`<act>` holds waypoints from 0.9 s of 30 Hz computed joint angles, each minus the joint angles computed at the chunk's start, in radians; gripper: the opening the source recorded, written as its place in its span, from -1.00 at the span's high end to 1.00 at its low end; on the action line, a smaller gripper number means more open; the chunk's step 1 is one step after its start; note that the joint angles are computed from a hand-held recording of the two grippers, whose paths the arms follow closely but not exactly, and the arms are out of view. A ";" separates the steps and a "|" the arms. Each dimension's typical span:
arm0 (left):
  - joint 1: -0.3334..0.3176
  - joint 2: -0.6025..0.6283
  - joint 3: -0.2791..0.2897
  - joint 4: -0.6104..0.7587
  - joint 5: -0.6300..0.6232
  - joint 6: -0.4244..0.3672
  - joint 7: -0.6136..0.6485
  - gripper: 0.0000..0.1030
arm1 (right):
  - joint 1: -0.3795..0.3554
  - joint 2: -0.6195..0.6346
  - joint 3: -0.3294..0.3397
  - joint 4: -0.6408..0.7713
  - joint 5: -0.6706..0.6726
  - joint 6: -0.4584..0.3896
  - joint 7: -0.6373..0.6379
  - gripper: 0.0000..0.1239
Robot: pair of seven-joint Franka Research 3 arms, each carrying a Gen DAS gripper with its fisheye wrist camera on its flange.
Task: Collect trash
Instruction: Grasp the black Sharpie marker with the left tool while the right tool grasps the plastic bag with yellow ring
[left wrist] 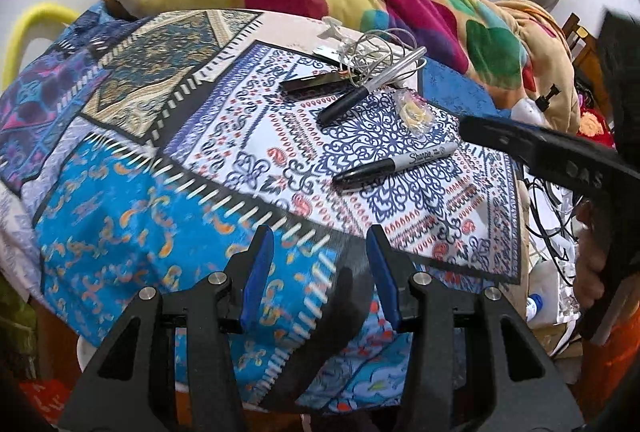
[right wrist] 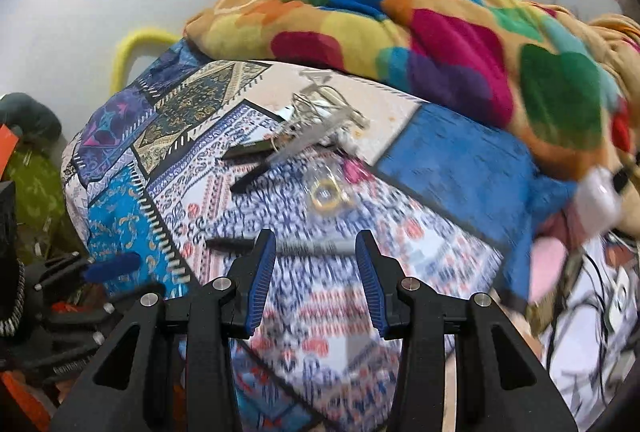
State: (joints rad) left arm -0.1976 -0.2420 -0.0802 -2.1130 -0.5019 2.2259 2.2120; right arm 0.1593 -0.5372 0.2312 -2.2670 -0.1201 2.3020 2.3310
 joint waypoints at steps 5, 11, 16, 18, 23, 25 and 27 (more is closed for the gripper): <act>-0.006 0.036 -0.008 0.018 -0.017 0.012 0.010 0.08 | -0.009 0.088 -0.023 0.037 -0.017 -0.002 -0.044 0.39; -0.005 0.073 -0.024 0.044 -0.036 0.012 0.036 0.08 | 0.000 0.131 -0.032 0.047 -0.052 0.005 -0.076 0.39; -0.002 0.097 -0.034 0.071 -0.062 0.000 0.060 0.08 | 0.004 0.129 -0.021 0.037 -0.112 0.015 -0.060 0.51; -0.002 0.107 -0.039 0.083 -0.072 -0.007 0.070 0.08 | 0.011 0.113 -0.030 0.018 -0.099 0.037 -0.065 0.52; -0.005 0.155 -0.069 0.132 -0.055 -0.015 0.076 0.08 | -0.020 0.005 0.001 -0.037 -0.126 0.035 -0.007 0.53; -0.010 0.169 -0.081 0.143 -0.054 -0.005 0.087 0.08 | -0.028 -0.035 0.013 -0.049 -0.133 0.015 -0.001 0.53; -0.014 0.183 -0.091 0.157 -0.057 -0.006 0.093 0.08 | -0.031 -0.081 0.016 -0.071 -0.122 0.000 0.009 0.53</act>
State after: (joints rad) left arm -0.2116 -0.0590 -0.1712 -1.9560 -0.5586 2.2196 2.3047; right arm 0.1287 -0.6183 0.2471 -2.3376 -0.2422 2.3015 2.3404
